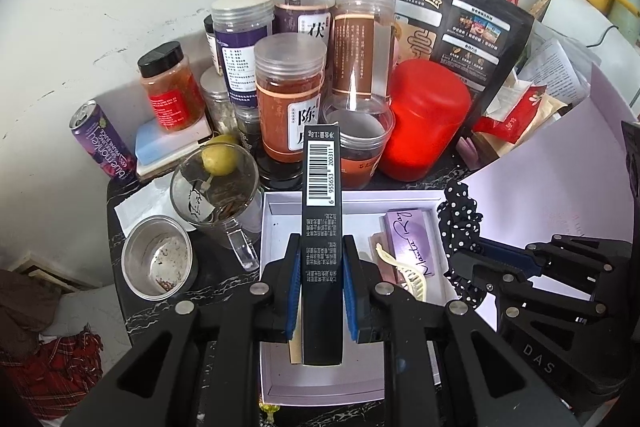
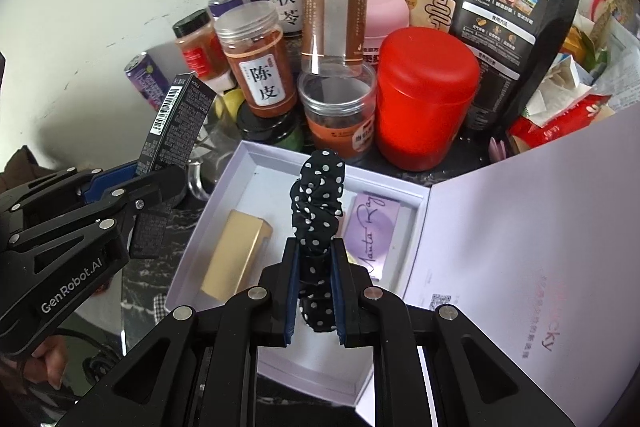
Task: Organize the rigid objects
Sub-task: 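Lower the black box into the white box with the left tool while the right tool lowers the scrunchie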
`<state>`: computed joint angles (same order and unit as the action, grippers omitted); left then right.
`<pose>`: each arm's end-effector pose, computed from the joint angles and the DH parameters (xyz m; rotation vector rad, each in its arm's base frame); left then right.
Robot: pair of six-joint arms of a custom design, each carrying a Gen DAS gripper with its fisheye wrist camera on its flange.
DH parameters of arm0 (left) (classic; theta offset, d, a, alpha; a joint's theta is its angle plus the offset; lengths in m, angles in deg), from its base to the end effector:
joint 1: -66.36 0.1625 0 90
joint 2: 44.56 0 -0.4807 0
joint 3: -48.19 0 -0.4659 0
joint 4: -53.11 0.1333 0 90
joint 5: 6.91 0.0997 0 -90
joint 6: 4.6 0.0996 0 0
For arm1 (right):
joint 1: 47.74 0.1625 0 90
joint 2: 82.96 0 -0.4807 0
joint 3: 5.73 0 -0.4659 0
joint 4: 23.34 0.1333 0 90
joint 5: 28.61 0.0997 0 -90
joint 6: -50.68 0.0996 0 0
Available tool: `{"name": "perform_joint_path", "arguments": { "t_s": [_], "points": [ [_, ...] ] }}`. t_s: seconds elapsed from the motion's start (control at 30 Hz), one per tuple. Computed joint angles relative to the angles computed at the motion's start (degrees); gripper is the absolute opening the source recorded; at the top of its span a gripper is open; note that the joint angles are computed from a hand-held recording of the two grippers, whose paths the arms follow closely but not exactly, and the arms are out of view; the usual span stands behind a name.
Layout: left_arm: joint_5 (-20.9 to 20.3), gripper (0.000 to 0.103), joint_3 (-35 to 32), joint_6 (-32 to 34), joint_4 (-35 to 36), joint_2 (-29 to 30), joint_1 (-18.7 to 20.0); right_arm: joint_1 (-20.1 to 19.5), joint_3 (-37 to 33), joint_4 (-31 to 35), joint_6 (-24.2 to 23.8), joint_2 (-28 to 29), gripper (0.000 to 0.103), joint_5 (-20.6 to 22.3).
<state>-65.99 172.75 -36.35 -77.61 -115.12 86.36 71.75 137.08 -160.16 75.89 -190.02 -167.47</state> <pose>-0.4173 -0.3482 0.1328 0.9316 2.4308 -0.3671 0.2218 -0.2738 0.3047 -0.0158 -2.3779 0.7003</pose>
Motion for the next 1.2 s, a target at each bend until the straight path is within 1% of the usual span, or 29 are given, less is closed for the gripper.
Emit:
{"name": "perform_joint_path", "arguments": {
  "t_s": [0.27, 0.43, 0.83, 1.2],
  "points": [
    [-1.3, 0.018, 0.9, 0.7, -1.2, 2.3, 1.5, -3.3, 1.5, -2.4, -1.3, 1.4, 0.015, 0.2],
    [-3.0, 0.018, 1.4, 1.1, -2.4, 3.7, 2.7, -5.9, 2.7, -3.8, -2.3, 1.6, 0.015, 1.3],
    [-4.9, 0.018, 1.8, 2.4, -4.0, 7.3, 4.6, -10.6, 5.0, -6.5, -3.6, 2.6, 0.015, 3.0],
    [-6.9, 0.018, 0.6, 3.8, -5.2, 10.7, 6.5, -12.9, 5.8, -11.6, -5.2, 5.3, 0.015, 3.2]
  ]
}}
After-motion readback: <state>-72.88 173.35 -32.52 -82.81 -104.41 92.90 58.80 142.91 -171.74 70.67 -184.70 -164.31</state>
